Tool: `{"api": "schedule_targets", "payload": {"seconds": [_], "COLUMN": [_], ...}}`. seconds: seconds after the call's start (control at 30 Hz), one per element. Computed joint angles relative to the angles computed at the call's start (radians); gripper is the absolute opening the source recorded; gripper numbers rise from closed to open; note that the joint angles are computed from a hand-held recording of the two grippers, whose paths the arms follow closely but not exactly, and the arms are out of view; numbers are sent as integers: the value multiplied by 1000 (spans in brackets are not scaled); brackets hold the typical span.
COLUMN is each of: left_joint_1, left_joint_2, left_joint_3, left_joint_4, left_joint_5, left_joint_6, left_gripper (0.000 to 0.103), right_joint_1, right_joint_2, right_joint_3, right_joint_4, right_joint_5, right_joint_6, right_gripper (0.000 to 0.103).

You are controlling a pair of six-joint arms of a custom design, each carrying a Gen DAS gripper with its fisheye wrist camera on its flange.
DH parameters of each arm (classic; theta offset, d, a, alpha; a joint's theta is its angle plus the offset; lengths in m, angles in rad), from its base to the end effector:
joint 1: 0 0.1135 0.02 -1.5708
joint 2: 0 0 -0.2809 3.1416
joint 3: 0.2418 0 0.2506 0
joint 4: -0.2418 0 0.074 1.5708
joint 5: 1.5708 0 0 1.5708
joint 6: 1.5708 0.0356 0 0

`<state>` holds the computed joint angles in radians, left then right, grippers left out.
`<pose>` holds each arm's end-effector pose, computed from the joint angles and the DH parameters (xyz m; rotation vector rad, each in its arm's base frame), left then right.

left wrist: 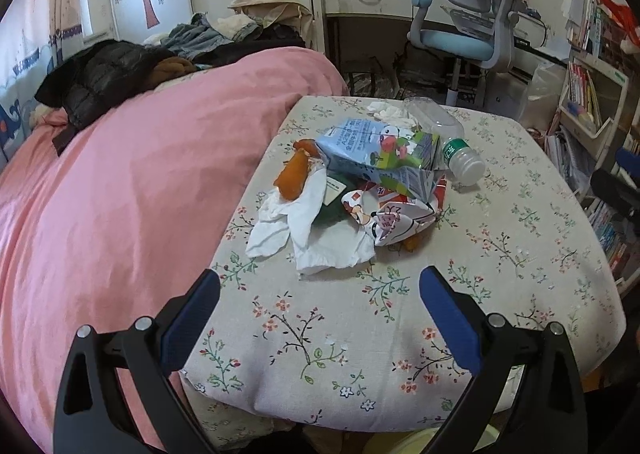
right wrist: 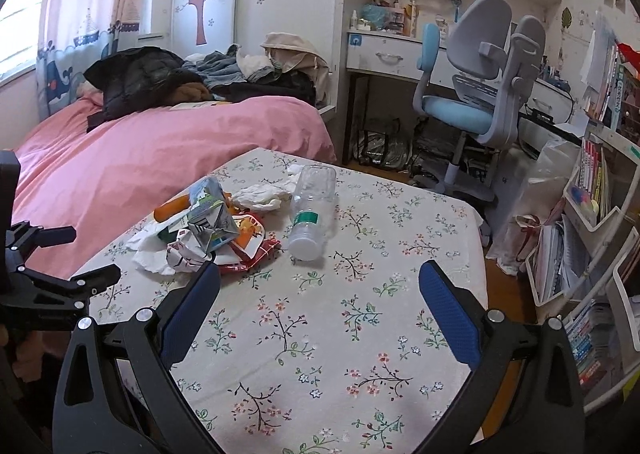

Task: Collect trash
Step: 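Grasp the white tissue with the left tool while the right tool grasps the blue milk carton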

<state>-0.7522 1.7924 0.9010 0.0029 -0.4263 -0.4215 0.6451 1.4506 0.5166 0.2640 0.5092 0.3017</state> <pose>0.2645 -0.2273 0.1534 0.2086 2.3466 -0.0385 0.2195 0.1434 0.1672 -0.0997 2.1416 -0.0238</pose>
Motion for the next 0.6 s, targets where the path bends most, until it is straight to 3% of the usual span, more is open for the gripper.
{"api": "schedule_targets", "payload": {"seconds": [0.4, 0.6], "left_joint_1": [136, 147], "left_joint_2": [-41, -69], "left_joint_3": [-69, -104], "left_joint_4": [38, 75], "left_joint_5": [207, 209], "left_joint_6": [-181, -206], "left_gripper": [95, 95], "right_joint_1": [-22, -21], "right_joint_2": [21, 39], "right_joint_3": [3, 12], "right_joint_4": [2, 3], "right_joint_5": [-71, -108], "right_joint_6": [5, 7], "right_gripper": [96, 96]}}
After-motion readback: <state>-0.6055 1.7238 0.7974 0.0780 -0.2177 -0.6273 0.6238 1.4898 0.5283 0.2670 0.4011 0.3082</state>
